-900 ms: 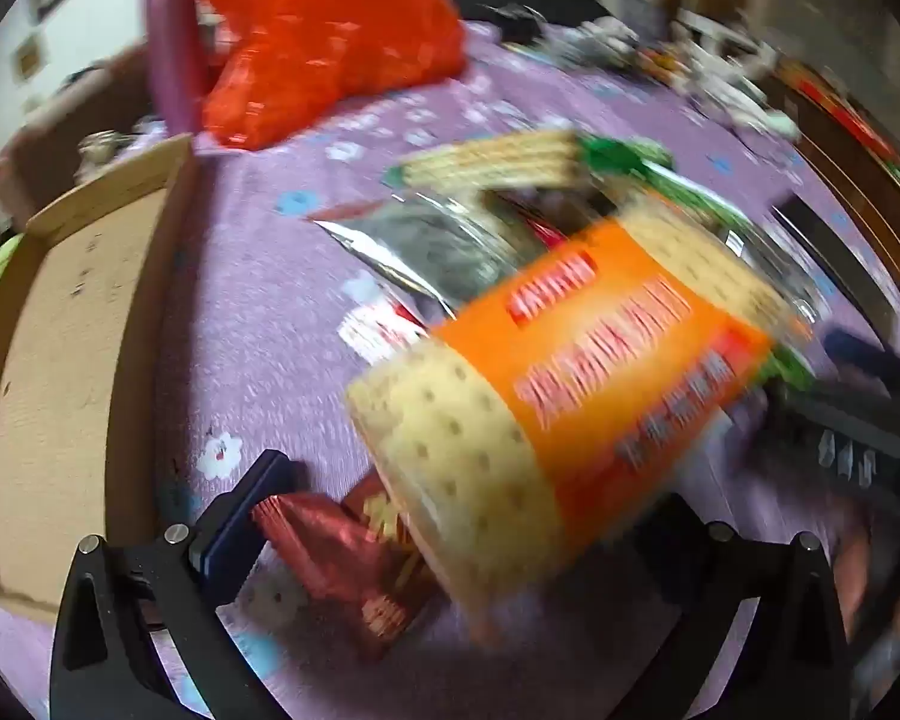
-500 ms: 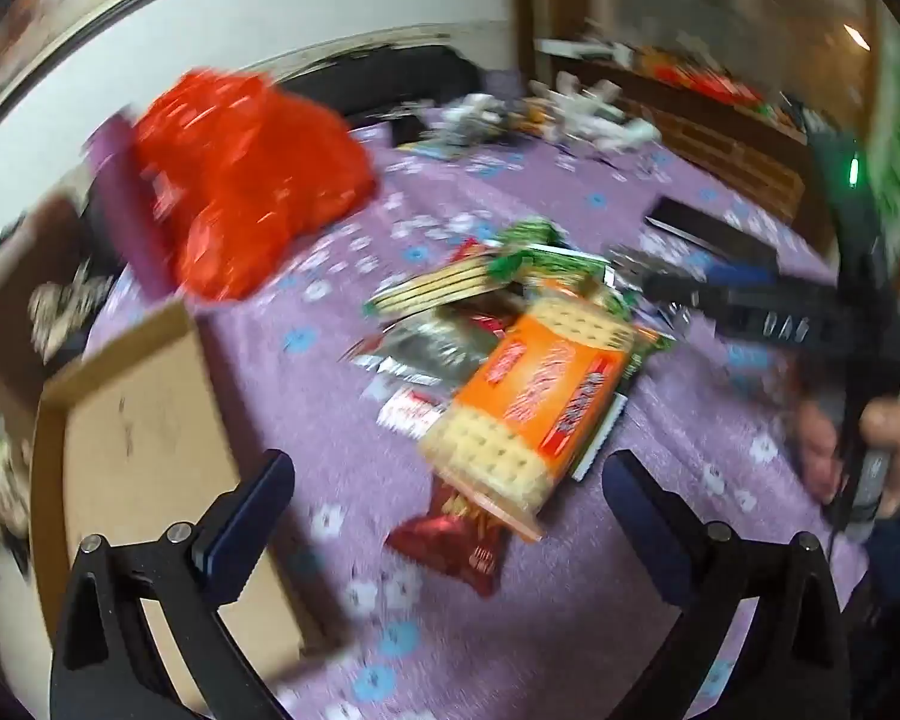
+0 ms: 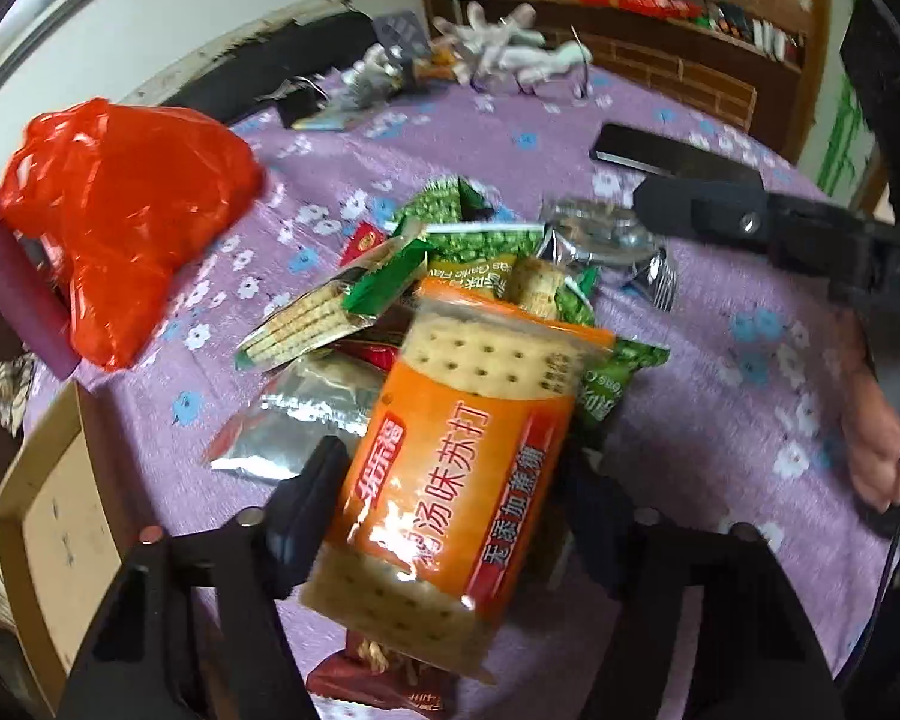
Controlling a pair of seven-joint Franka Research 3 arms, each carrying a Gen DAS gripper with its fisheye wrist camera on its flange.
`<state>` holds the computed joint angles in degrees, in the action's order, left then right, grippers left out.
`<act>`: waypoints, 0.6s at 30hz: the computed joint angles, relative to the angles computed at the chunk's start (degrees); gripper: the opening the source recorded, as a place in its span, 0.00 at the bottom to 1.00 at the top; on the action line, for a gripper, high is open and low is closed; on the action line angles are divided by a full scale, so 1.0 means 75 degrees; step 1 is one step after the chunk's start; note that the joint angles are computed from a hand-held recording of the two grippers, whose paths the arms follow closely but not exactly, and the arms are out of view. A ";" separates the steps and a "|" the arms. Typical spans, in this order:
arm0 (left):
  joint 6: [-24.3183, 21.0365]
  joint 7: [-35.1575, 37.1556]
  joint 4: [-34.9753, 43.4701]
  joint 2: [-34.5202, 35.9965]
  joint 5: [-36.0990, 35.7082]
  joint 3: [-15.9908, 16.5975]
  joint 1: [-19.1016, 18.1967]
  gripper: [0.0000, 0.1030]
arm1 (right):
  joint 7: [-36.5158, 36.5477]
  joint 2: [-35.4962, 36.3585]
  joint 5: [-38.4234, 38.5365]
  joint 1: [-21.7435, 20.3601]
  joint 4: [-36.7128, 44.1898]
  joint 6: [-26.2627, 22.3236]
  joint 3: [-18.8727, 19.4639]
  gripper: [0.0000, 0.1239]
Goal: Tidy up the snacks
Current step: 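Grasp the orange soda-cracker pack from the snack pile with the left gripper, then carry the cracker pack to the cardboard box while the right gripper grasps a green pea bag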
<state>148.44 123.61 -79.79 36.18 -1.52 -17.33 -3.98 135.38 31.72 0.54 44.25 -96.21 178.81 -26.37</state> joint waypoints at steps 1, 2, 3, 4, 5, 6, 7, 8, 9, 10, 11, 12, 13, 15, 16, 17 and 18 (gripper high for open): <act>0.0043 -0.0080 -0.0111 -0.0066 -0.0079 -0.0021 0.0031 0.53 | -0.0106 -0.0026 0.0030 -0.0160 -0.0002 0.0054 0.0203 0.75; 0.0282 -0.0124 -0.0480 -0.0262 -0.0288 -0.0126 0.0168 0.52 | -0.0192 -0.0038 0.0060 -0.0250 0.0002 0.0078 0.0321 0.75; 0.0524 -0.0139 -0.0871 -0.0478 -0.0516 -0.0242 0.0326 0.51 | -0.0246 -0.0023 0.0079 -0.0272 0.0042 0.0037 0.0352 0.75; 0.0595 -0.0066 -0.1139 -0.0638 -0.0757 -0.0391 0.0505 0.51 | -0.0286 -0.0015 0.0086 -0.0283 0.0068 -0.0008 0.0371 0.75; 0.0613 0.0020 -0.1323 -0.0759 -0.0992 -0.0515 0.0668 0.51 | -0.0329 -0.0012 0.0096 -0.0327 0.0096 -0.0042 0.0433 0.75; 0.0701 0.0095 -0.1549 -0.0907 -0.1247 -0.0623 0.0815 0.51 | -0.0460 -0.0033 0.0130 -0.0516 0.0107 -0.0019 0.0671 0.75; 0.0802 0.0168 -0.1772 -0.1049 -0.1505 -0.0710 0.0953 0.51 | -0.0669 -0.0055 0.0191 -0.0794 0.0130 0.0009 0.1027 0.75; 0.0909 0.0279 -0.2045 -0.1231 -0.1838 -0.0822 0.1149 0.51 | -0.0775 -0.0045 0.0235 -0.0889 0.0171 -0.0011 0.1161 0.75; 0.1029 0.0428 -0.2215 -0.1344 -0.2103 -0.0905 0.1275 0.51 | -0.0937 -0.0041 0.0279 -0.1042 0.0210 -0.0049 0.1369 0.75; 0.1212 0.0547 -0.2417 -0.1490 -0.2323 -0.0939 0.1368 0.51 | -0.1073 -0.0016 0.0288 -0.1117 0.0288 -0.0165 0.1486 0.75; 0.1385 0.0628 -0.2554 -0.1603 -0.2472 -0.0922 0.1418 0.51 | -0.1121 0.0011 0.0269 -0.1099 0.0340 -0.0223 0.1482 0.75; 0.1494 0.0767 -0.2633 -0.1657 -0.2625 -0.0944 0.1489 0.51 | -0.1264 0.0023 0.0272 -0.1212 0.0387 -0.0246 0.1645 0.75; 0.1632 0.0882 -0.2784 -0.1784 -0.2839 -0.0977 0.1601 0.51 | -0.1497 0.0040 0.0312 -0.1428 0.0448 -0.0282 0.1945 0.75; 0.1796 0.0989 -0.2850 -0.1878 -0.3101 -0.0947 0.1688 0.51 | -0.1953 0.0117 0.0407 -0.1791 0.0651 -0.0492 0.2460 0.75; 0.1861 0.1072 -0.2900 -0.1926 -0.3257 -0.0967 0.1753 0.51 | -0.2207 0.0187 0.0413 -0.1913 0.0784 -0.0613 0.2663 0.73; 0.1945 0.1154 -0.2935 -0.1952 -0.3397 -0.0973 0.1807 0.51 | -0.2423 0.0261 0.0399 -0.1972 0.0930 -0.0762 0.2787 0.65; 0.1963 0.1135 -0.2904 -0.1952 -0.3424 -0.0918 0.1782 0.51 | -0.2507 0.0310 0.0386 -0.1947 0.1022 -0.0871 0.2782 0.53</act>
